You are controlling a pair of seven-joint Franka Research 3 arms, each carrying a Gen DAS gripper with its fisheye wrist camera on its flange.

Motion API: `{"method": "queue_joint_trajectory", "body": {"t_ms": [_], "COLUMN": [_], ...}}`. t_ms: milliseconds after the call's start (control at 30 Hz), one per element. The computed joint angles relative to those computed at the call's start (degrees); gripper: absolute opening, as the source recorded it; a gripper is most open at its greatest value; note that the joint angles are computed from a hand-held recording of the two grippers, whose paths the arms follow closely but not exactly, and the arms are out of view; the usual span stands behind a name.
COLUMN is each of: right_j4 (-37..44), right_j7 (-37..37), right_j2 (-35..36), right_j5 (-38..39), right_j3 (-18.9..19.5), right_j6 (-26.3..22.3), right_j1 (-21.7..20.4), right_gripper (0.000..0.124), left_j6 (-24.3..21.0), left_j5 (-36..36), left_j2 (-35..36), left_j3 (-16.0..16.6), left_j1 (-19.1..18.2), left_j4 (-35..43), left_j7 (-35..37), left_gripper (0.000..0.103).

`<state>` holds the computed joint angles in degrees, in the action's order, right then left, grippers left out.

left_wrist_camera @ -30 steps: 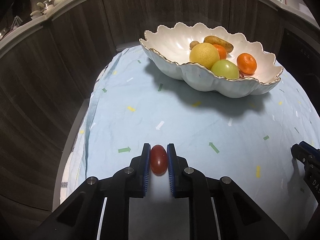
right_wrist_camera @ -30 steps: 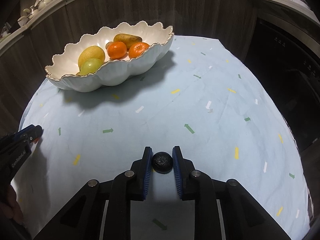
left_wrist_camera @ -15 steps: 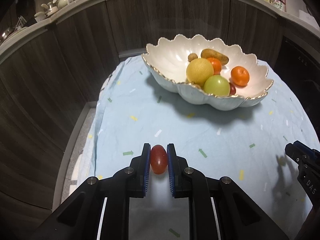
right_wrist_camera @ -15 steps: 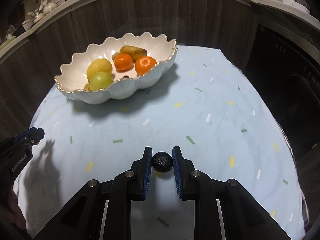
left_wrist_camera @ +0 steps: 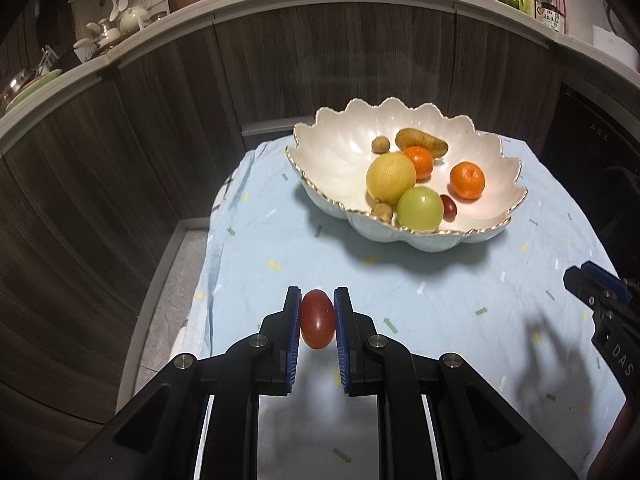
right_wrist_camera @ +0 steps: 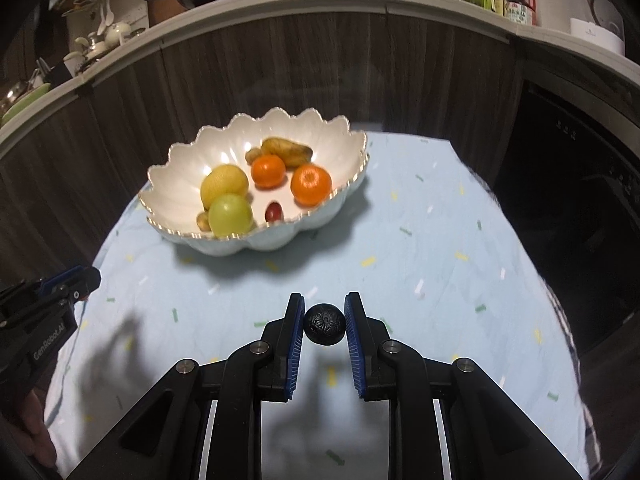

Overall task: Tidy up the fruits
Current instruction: 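Carry the tomato over the bowl while the right tool carries the blueberry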

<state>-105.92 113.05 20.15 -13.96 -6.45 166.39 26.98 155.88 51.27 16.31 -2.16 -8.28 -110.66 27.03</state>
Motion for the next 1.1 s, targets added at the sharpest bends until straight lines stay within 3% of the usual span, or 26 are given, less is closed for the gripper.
{"method": "queue_joint_trajectory", "body": {"t_ms": [700,1100], "right_j4": [7.11,15.77], "right_j7": [-10.48,-15.77], "right_j2": [2.44,7.4], "right_j5": [7.02,10.6], "right_j3": [1.9,1.85], "right_j6": [1.7,1.0], "right_j1": [-2.98,-3.72], "right_gripper": [0.022,0.022], "left_j6": [-2.01,-2.09], "left_j5": [-2.01,-4.71], "left_j2": [0.17,3.84], "left_j3": [-1.03,-0.32], "left_j1": [-0.69,-1.24], "left_j4": [5.31,11.44], "left_j7": [4.11,7.74], "left_gripper": [0.017,0.017]}}
